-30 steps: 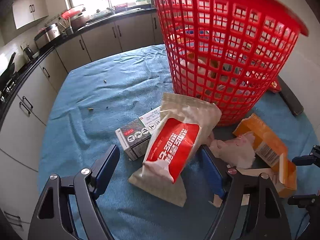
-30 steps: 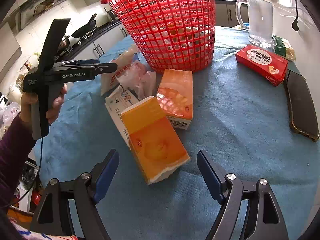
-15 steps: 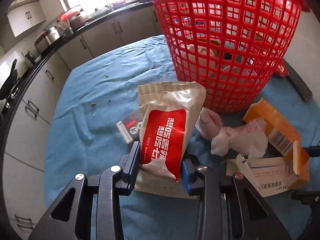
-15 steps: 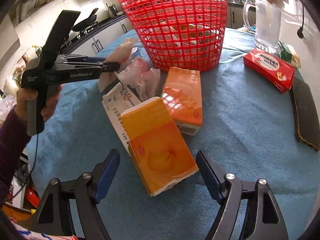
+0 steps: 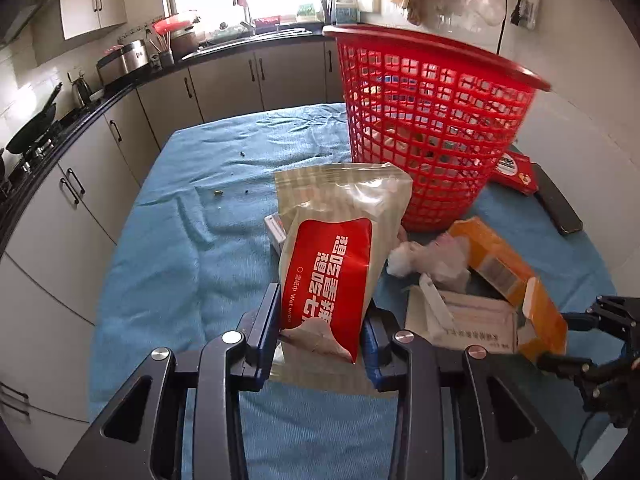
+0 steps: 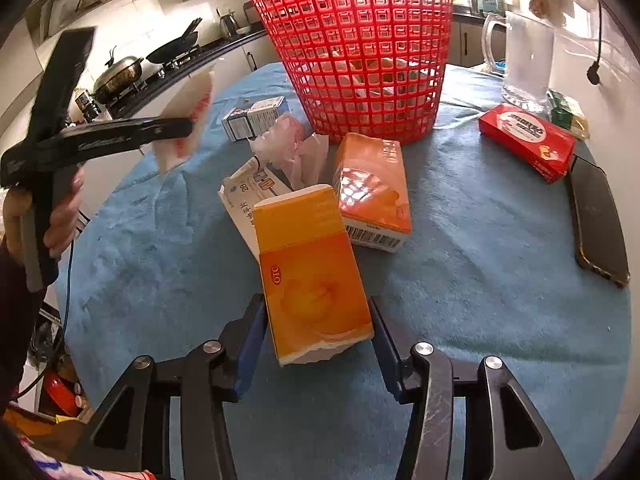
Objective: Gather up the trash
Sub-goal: 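Lift the snack bag with the left tool while the right tool lifts the orange box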
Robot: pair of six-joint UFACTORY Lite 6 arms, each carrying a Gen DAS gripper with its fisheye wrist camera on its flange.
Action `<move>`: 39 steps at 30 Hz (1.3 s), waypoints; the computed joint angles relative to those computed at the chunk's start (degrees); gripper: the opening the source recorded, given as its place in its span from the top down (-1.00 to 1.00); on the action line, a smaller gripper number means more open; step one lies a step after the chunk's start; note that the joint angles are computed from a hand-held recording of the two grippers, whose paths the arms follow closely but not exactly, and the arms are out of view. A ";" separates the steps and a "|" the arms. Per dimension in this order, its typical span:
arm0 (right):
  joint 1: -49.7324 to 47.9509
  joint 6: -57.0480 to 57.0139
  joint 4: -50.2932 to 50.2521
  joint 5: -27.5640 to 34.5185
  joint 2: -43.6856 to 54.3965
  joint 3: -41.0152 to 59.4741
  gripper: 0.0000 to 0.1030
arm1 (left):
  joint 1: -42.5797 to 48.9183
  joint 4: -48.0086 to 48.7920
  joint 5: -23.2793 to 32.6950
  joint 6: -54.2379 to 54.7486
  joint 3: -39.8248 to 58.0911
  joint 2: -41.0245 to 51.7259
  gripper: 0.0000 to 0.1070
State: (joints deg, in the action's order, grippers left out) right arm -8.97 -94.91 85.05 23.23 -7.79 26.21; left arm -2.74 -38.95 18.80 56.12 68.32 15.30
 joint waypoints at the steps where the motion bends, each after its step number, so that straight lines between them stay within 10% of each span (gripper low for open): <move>1: -0.54 -0.06 -0.06 0.34 -0.99 -0.82 -0.06 | 0.24 -0.02 -0.51 0.41 -1.61 -1.66 0.35; 13: -7.59 8.81 -10.11 4.63 -16.71 -9.77 -0.06 | 4.74 -4.06 0.34 3.64 -15.94 -18.05 0.35; 39: -30.47 20.88 -22.04 27.87 -40.85 -14.15 -0.06 | 1.08 20.52 -1.25 -20.16 -26.57 -39.78 0.34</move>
